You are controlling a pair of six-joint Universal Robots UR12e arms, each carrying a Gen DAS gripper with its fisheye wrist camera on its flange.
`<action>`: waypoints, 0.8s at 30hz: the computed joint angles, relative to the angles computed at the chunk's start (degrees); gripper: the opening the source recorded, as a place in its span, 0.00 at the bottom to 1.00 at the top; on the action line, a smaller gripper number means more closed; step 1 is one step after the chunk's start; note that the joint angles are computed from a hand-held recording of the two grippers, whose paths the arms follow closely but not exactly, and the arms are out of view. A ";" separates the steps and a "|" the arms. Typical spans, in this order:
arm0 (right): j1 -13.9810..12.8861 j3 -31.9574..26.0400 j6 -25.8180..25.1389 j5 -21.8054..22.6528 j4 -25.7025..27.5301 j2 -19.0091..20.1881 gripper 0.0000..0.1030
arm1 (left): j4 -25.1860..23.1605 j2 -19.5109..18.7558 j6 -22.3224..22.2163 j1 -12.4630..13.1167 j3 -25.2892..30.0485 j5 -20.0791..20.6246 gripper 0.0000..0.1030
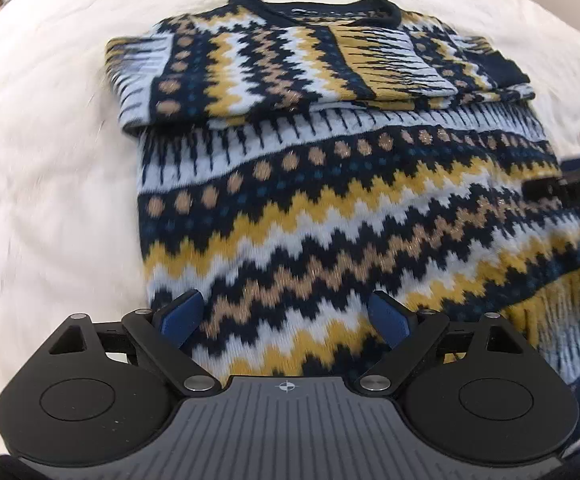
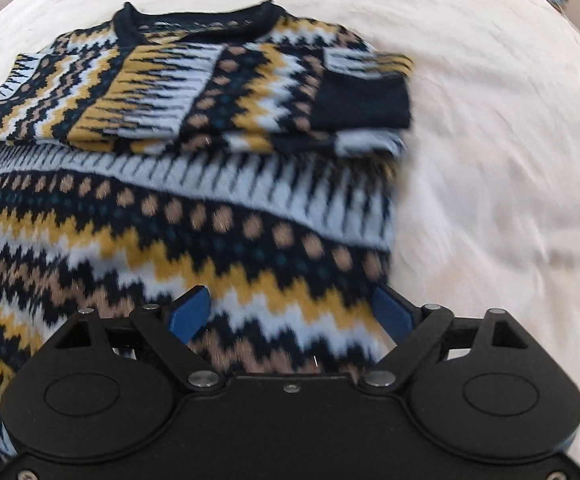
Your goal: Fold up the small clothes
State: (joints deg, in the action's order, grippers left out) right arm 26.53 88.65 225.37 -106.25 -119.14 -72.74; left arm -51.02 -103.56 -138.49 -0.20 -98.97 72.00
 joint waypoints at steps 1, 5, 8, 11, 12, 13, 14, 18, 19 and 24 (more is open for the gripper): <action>0.16 0.42 1.41 0.34 0.10 -0.39 0.87 | -0.27 0.22 -0.70 0.27 -0.21 -0.41 0.87; 1.19 2.46 7.03 0.88 -0.23 -2.46 0.87 | -0.90 1.51 -2.32 1.56 -1.61 -2.49 0.87; 1.81 4.08 10.79 1.84 -0.88 -4.09 0.87 | -2.47 2.29 -3.88 2.31 -2.29 -3.52 0.87; 2.15 6.61 14.73 3.13 -3.26 -5.82 0.87 | -2.74 3.17 -4.13 2.74 -3.29 -3.96 0.87; 2.24 7.38 15.65 3.61 -3.96 -6.30 0.87 | -2.65 3.44 -3.98 2.80 -3.60 -3.89 0.87; 2.32 8.15 16.34 4.11 -4.60 -6.76 0.87 | -2.52 3.75 -4.06 2.82 -3.94 -3.76 0.87; 2.43 8.81 16.77 4.56 -5.10 -7.17 0.87 | -2.10 4.16 -4.47 2.88 -4.39 -3.62 0.87; 2.49 11.83 17.33 6.04 -9.33 -8.82 0.87 | 0.88 6.15 -7.60 3.40 -7.09 -4.28 0.87; 2.43 12.82 17.34 6.67 -11.15 -9.34 0.87 | 1.77 6.74 -8.12 3.45 -7.80 -4.19 0.87; 2.38 16.63 14.98 9.77 -18.52 -11.10 0.87 | 4.44 9.81 -11.89 4.00 -11.08 -4.16 0.87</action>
State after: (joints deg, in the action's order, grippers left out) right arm 28.92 105.29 240.35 -96.48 -137.66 -83.84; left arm -46.58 -93.75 -150.37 3.80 -110.05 67.84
